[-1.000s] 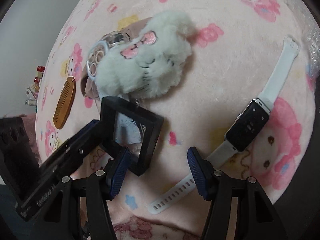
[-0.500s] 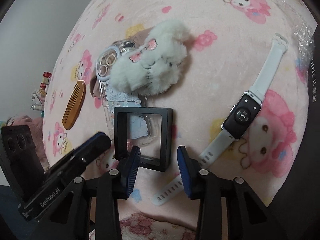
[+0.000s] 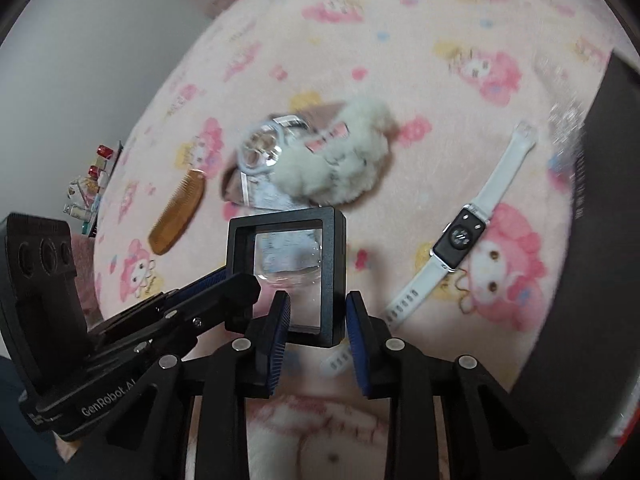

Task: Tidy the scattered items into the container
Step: 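Carry the black frame with both grippers over the black box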

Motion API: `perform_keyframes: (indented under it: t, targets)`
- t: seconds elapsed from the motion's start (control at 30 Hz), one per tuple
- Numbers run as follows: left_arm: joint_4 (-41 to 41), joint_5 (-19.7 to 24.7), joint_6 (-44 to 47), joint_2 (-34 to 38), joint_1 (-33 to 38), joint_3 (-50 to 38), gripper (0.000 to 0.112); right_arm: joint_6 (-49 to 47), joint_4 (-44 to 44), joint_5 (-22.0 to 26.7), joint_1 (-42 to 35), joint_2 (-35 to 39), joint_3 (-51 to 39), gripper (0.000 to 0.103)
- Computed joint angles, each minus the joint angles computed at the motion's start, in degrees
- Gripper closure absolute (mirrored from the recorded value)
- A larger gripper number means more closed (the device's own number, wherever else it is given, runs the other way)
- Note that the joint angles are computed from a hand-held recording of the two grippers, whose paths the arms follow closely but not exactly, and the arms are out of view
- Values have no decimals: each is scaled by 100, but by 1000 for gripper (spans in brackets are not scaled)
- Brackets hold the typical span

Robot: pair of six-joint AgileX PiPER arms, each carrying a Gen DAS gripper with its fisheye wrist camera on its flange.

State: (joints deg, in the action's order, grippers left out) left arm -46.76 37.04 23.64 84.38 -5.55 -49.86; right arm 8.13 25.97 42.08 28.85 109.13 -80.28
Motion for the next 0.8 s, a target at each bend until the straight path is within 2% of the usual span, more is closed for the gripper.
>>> perform_keyframes:
  t: [0.2,0.37,0.5,0.6,0.7,0.8]
  targets:
    - [400,20,-910,-688,-992,-357,90,175,-174,-287,-226,-1681,1221,78]
    - [1252,-334,-2190,-285,-2343,-1065,90,395,-522,-155,-691,-2961,2095,78]
    - [1777,-463,-3103,522,-3341,-1918,90,-258,-253,236,-1861,-3950,2792,78]
    - [1879,-417,-3416,1234,-3882,-2690,90,-1256,330,639,-3034,-4365,3144,78]
    - [1813,-288,-3496,1915,-4208,-3451,90,-2408,816,1208,-4443,-4547,3325,78]
    - [2196,85,-3904,2777,-4526,-4555,90,-3307,1023,1629,-5633,-4474,3394,78]
